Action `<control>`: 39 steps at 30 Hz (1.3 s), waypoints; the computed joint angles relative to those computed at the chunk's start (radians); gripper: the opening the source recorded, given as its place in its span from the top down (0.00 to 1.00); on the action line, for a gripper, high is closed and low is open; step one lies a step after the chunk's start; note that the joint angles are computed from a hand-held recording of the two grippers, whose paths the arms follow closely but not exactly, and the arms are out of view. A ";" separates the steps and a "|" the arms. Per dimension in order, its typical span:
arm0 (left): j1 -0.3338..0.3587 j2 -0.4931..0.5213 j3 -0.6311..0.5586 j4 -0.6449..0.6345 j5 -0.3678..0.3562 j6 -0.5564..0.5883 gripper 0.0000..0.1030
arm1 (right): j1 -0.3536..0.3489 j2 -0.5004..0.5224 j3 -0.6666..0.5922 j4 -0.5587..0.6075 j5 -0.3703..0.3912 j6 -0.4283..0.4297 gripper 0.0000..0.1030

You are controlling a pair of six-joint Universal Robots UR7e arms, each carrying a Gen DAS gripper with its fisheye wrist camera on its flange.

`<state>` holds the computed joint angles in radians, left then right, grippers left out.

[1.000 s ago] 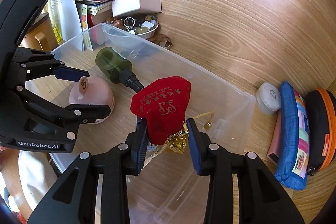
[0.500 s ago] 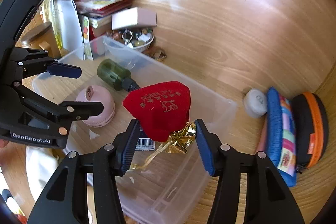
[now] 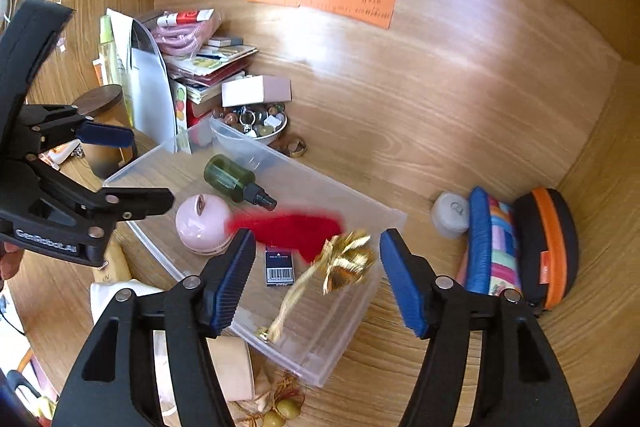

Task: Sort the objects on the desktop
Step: 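Grasp the white drawstring pouch with the left tool while the right tool grasps the gourd beads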

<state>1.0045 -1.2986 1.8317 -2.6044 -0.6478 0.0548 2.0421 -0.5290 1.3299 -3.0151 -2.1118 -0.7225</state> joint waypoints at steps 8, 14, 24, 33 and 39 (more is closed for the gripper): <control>-0.022 -0.034 0.046 -0.011 0.025 -0.005 0.14 | -0.002 -0.018 0.015 0.026 0.022 0.041 0.41; -0.039 -0.076 0.112 -0.034 0.021 -0.014 0.14 | -0.009 -0.077 0.092 0.002 0.060 0.088 0.41; -0.064 -0.130 0.221 -0.021 -0.034 -0.077 0.13 | -0.027 -0.184 0.279 -0.104 0.074 0.126 0.39; -0.071 -0.127 0.297 -0.002 -0.088 -0.100 0.13 | -0.055 -0.221 0.386 -0.099 0.066 0.158 0.38; -0.062 -0.103 0.308 0.001 -0.103 -0.104 0.13 | -0.079 -0.216 0.407 -0.055 0.073 0.187 0.38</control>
